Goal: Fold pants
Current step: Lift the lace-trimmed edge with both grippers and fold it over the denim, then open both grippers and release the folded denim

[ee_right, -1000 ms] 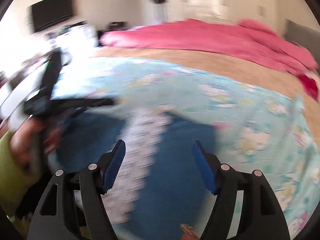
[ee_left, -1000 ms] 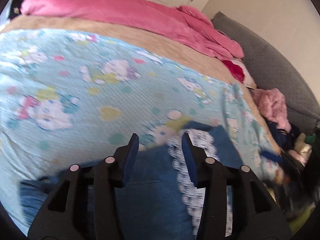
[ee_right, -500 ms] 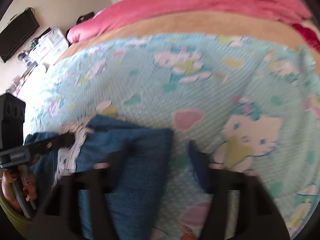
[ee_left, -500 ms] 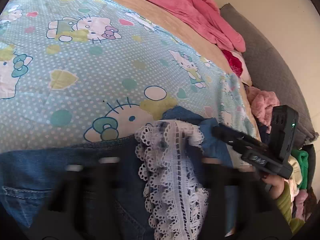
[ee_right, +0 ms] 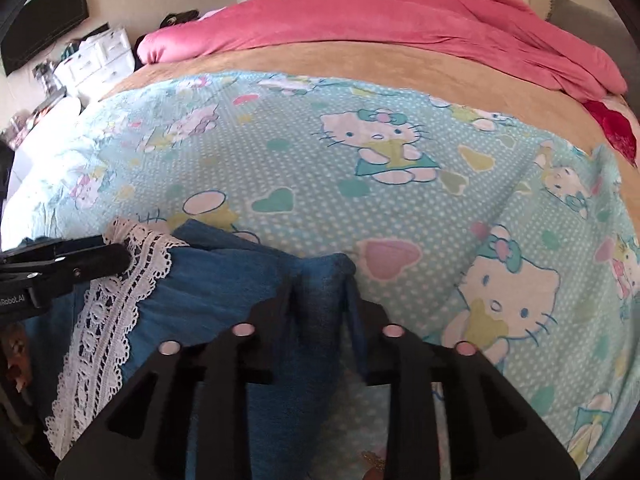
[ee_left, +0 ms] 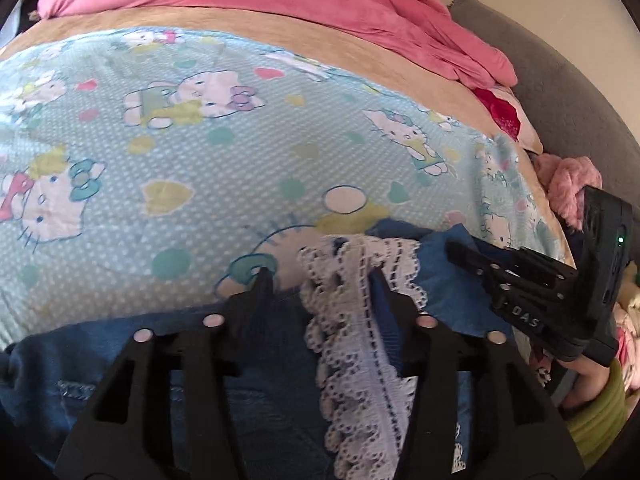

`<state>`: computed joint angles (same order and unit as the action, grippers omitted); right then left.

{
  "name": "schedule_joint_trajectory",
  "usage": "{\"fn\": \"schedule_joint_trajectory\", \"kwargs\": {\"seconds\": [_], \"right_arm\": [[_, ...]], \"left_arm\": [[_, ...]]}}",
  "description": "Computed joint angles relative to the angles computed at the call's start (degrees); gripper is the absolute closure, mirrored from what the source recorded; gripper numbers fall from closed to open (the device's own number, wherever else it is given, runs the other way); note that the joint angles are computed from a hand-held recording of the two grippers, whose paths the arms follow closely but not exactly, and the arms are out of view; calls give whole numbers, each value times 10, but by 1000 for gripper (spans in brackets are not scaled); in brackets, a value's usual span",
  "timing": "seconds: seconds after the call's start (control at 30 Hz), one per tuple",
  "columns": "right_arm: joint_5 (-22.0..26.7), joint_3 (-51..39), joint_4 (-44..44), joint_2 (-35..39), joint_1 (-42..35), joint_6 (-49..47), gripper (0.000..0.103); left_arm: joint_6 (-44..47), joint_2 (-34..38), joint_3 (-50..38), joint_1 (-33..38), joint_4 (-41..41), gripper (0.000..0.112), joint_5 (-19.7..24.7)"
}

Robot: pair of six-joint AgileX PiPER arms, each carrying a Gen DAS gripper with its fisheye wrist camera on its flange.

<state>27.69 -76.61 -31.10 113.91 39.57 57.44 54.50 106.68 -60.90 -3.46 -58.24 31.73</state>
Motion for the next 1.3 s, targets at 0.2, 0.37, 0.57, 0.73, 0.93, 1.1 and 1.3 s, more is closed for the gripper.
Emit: {"fn": "schedule_joint_trajectory", "kwargs": {"seconds": [0.2,0.37,0.57,0.73,0.93,1.1,1.3], "right_arm": [[-13,107,-149,-98,31,169,47],[-1,172,-230,-153,73,269,36],[19,220,-249,-189,131,319,35],[20,245,-242,-198,165,333,35],[33,263,-236,-189,185,366,35],[5,275,-246,-179,187,398,35],[12,261,-270,-185,221,407,35]], "left_arm": [[74,-75,67,40,-48,54,-2],[129,-149,144,82,-77,45,19],[163,-210,215,114,-74,44,50],[167,-241,258,114,-66,44,72],[128,-238,298,71,-48,44,74],[118,-238,318,-22,-81,63,2],[112,-269,330,7,-45,102,10]]}}
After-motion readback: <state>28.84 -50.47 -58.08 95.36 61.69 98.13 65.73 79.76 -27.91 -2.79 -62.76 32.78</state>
